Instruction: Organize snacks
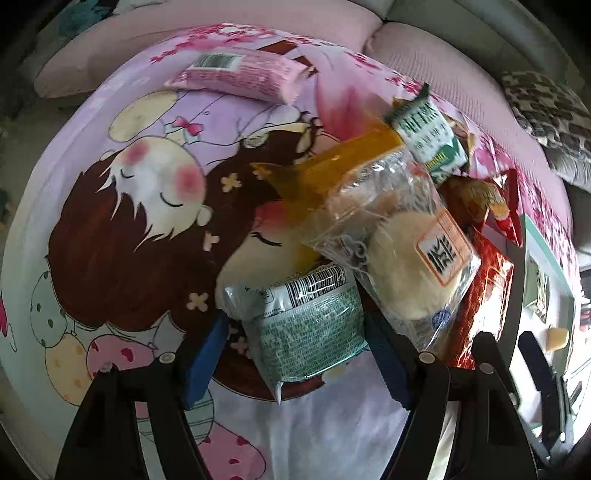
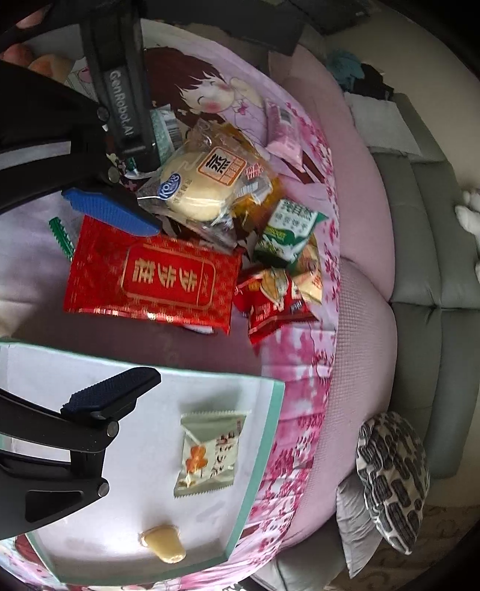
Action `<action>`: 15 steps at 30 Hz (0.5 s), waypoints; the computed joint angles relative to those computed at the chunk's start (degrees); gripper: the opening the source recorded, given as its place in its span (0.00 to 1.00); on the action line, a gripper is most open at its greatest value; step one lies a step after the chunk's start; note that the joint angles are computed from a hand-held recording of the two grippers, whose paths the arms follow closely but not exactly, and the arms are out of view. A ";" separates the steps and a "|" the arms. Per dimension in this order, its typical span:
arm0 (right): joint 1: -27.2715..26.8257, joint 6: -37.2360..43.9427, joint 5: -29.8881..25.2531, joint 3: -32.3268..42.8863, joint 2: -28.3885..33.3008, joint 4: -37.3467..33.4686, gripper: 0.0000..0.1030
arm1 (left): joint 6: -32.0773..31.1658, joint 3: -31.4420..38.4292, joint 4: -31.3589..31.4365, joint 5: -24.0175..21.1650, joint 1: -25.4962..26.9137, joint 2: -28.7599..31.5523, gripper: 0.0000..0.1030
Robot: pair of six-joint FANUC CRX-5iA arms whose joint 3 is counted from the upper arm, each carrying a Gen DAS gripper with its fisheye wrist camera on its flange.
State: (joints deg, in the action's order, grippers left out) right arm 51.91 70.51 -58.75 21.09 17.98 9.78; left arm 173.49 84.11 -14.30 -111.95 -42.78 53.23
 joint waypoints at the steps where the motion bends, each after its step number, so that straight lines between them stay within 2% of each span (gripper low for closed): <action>1: 0.14 0.20 -0.12 0.12 0.19 -0.04 0.74 | 0.43 -2.03 0.13 1.05 0.10 -1.06 0.75; 3: 0.27 1.01 -0.68 0.68 0.55 -0.63 0.74 | 1.11 -8.19 0.63 4.22 0.57 -4.17 0.75; 9: 0.91 0.49 -2.37 1.63 1.92 0.34 0.73 | 2.48 -15.79 1.90 8.45 0.91 -8.39 0.75; 12: 0.73 0.24 -2.75 2.03 2.16 -0.10 0.64 | 1.98 -16.10 2.15 8.53 0.93 -8.39 0.75; 15: 0.43 0.41 -2.73 2.12 2.06 -0.97 0.61 | 1.14 -14.01 2.63 7.63 0.97 -6.99 0.75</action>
State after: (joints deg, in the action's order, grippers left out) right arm 52.34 70.92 -61.48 23.21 20.03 8.81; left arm 174.63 70.10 -11.67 -104.32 -41.82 46.24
